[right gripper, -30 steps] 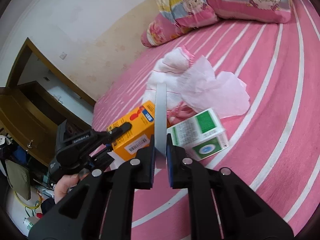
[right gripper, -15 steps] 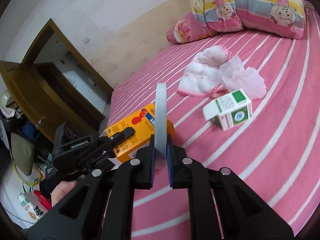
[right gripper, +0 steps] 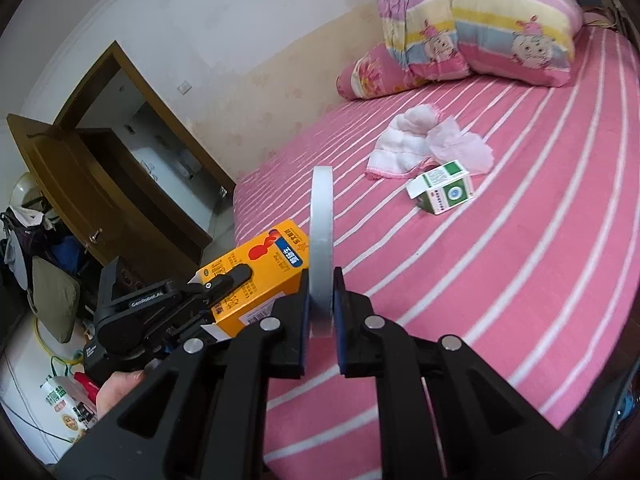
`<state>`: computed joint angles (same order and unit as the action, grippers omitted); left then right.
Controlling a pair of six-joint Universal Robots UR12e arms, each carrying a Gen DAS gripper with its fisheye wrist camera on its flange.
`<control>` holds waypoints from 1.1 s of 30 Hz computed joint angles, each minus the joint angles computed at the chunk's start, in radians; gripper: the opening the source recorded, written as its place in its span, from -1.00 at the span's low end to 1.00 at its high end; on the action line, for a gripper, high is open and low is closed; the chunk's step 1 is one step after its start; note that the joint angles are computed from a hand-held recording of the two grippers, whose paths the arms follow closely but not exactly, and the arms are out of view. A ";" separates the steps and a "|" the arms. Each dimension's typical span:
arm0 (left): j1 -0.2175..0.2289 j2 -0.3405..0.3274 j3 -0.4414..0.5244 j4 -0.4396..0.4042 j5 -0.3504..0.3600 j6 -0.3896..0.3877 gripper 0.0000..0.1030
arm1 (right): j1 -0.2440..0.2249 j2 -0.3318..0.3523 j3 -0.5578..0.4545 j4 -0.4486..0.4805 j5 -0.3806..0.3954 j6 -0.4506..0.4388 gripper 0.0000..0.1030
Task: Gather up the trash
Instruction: 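Lift the orange box and tape roll and carry them over the bin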
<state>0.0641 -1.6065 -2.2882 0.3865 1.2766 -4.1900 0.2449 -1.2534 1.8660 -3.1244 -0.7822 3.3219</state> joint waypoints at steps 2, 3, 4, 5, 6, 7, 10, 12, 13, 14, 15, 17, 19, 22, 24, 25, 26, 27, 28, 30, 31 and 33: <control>-0.024 0.009 0.008 -0.003 0.010 0.004 -0.97 | -0.016 -0.026 0.027 -0.022 0.006 0.006 -0.79; -0.036 0.012 0.014 -0.003 0.014 0.006 -0.97 | -0.022 -0.036 0.037 -0.031 0.006 0.007 -0.79; -0.047 0.012 0.022 -0.001 0.015 0.008 -0.97 | -0.033 -0.050 0.051 -0.046 0.009 0.009 -0.79; -0.061 0.013 0.034 -0.004 0.018 0.012 -0.97 | -0.040 -0.057 0.059 -0.054 0.011 0.010 -0.79; -0.072 0.014 0.041 -0.008 0.020 0.018 -0.97 | -0.047 -0.064 0.066 -0.061 0.012 0.013 -0.79; -0.079 0.016 0.045 -0.011 0.019 0.026 -0.97 | -0.060 -0.074 0.078 -0.078 0.012 0.022 -0.79; -0.118 0.003 0.081 -0.029 0.020 0.047 -0.97 | -0.086 -0.094 0.100 -0.109 0.006 0.036 -0.79; -0.139 -0.004 0.099 -0.040 0.020 0.058 -0.97 | -0.109 -0.107 0.116 -0.126 0.000 0.045 -0.79; -0.152 -0.015 0.113 -0.045 0.015 0.062 -0.97 | -0.120 -0.114 0.124 -0.130 0.001 0.048 -0.79; -0.159 -0.021 0.122 -0.048 0.010 0.065 -0.97 | -0.136 -0.123 0.137 -0.138 -0.002 0.051 -0.79; -0.171 -0.031 0.137 -0.057 0.008 0.070 -0.97 | -0.147 -0.129 0.145 -0.142 -0.003 0.053 -0.79; -0.193 -0.055 0.165 -0.071 -0.007 0.076 -0.97 | -0.176 -0.145 0.167 -0.145 -0.008 0.055 -0.79; -0.212 -0.079 0.190 -0.082 -0.023 0.082 -0.97 | -0.209 -0.160 0.190 -0.146 -0.012 0.055 -0.79; -0.248 -0.126 0.240 -0.112 -0.053 0.096 -0.97 | -0.243 -0.177 0.215 -0.143 -0.024 0.051 -0.79; -0.264 -0.153 0.267 -0.131 -0.076 0.101 -0.97 | -0.274 -0.187 0.236 -0.139 -0.035 0.046 -0.79; -0.273 -0.166 0.281 -0.145 -0.083 0.106 -0.97 | -0.289 -0.193 0.246 -0.133 -0.037 0.042 -0.79; -0.285 -0.182 0.299 -0.164 -0.093 0.114 -0.97 | -0.309 -0.199 0.259 -0.125 -0.048 0.039 -0.79; -0.294 -0.197 0.314 -0.177 -0.105 0.119 -0.97 | -0.320 -0.202 0.266 -0.121 -0.057 0.037 -0.79; -0.305 -0.216 0.333 -0.195 -0.118 0.125 -0.97 | -0.337 -0.206 0.279 -0.116 -0.076 0.034 -0.79; -0.324 -0.246 0.364 -0.229 -0.133 0.140 -0.97 | -0.359 -0.210 0.295 -0.112 -0.092 0.028 -0.79; -0.334 -0.263 0.382 -0.247 -0.147 0.148 -0.97 | -0.371 -0.211 0.303 -0.108 -0.098 0.026 -0.79; -0.351 -0.292 0.413 -0.287 -0.164 0.163 -0.97 | -0.397 -0.211 0.319 -0.094 -0.113 0.023 -0.79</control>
<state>-0.2866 -1.8988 -1.8751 0.1000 1.1130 -4.0268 -0.1521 -1.4640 2.1853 -3.2180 -0.8949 3.3447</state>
